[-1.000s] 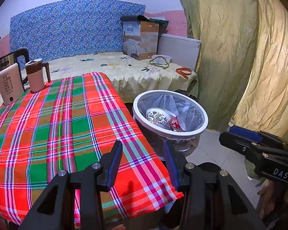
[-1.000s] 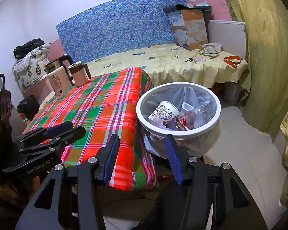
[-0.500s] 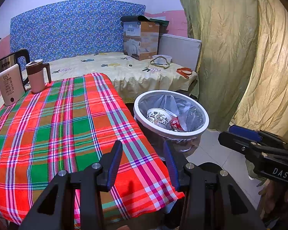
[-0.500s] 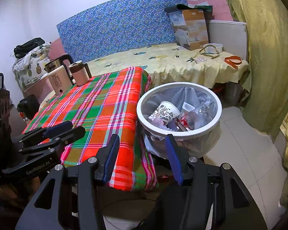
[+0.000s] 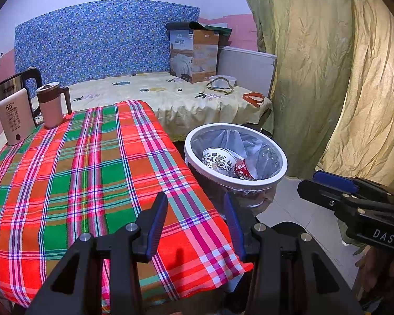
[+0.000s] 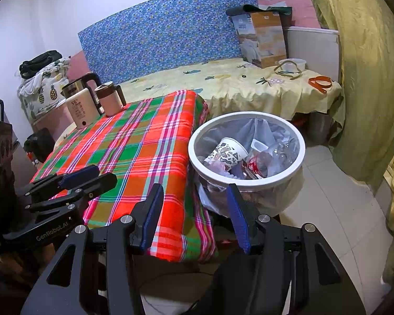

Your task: Collect trash

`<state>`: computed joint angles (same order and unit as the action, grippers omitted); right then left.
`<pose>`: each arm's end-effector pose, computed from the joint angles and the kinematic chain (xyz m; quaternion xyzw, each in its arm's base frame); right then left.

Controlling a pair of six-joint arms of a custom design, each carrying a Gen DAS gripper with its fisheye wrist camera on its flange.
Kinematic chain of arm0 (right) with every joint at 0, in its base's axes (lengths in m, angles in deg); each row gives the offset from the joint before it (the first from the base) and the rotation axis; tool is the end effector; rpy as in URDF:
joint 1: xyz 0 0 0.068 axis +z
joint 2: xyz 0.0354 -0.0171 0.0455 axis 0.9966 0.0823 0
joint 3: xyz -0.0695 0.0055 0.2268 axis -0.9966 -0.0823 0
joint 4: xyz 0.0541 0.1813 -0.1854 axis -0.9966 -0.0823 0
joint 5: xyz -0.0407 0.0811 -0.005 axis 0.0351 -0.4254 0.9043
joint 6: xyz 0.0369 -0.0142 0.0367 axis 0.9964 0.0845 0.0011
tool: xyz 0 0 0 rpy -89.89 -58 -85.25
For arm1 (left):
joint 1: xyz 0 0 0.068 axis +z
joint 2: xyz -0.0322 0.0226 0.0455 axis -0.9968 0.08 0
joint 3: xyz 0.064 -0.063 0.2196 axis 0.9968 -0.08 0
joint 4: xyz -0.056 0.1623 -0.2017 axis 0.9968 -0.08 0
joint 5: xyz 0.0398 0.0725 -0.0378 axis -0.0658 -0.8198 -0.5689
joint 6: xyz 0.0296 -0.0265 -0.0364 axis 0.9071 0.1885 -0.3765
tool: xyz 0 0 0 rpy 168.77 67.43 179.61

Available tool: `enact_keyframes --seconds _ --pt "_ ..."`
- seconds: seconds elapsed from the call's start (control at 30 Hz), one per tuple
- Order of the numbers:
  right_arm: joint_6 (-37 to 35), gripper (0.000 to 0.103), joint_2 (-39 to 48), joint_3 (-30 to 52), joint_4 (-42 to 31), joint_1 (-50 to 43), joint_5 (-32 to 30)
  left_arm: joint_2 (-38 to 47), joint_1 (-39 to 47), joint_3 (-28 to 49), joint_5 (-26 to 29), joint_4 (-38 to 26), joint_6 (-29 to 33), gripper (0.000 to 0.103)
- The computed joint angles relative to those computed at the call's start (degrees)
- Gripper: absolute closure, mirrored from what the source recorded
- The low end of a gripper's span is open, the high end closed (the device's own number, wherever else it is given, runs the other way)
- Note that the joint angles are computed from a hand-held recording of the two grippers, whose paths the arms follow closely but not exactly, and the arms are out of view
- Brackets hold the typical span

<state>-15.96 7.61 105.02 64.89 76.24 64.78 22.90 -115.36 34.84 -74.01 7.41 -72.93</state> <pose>0.3215 -0.0359 0.1165 -0.0881 0.8949 0.1348 0.4161 0.2946 -0.1618 0.1095 0.0620 0.8856 -0.0967 0.4501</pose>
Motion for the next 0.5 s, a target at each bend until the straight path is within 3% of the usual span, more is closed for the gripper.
enact_keyframes --seconds 0.5 --pt "0.15 0.052 0.04 -0.05 0.15 0.12 0.03 0.2 -0.06 0.06 -0.36 -0.17 -0.28 0.057"
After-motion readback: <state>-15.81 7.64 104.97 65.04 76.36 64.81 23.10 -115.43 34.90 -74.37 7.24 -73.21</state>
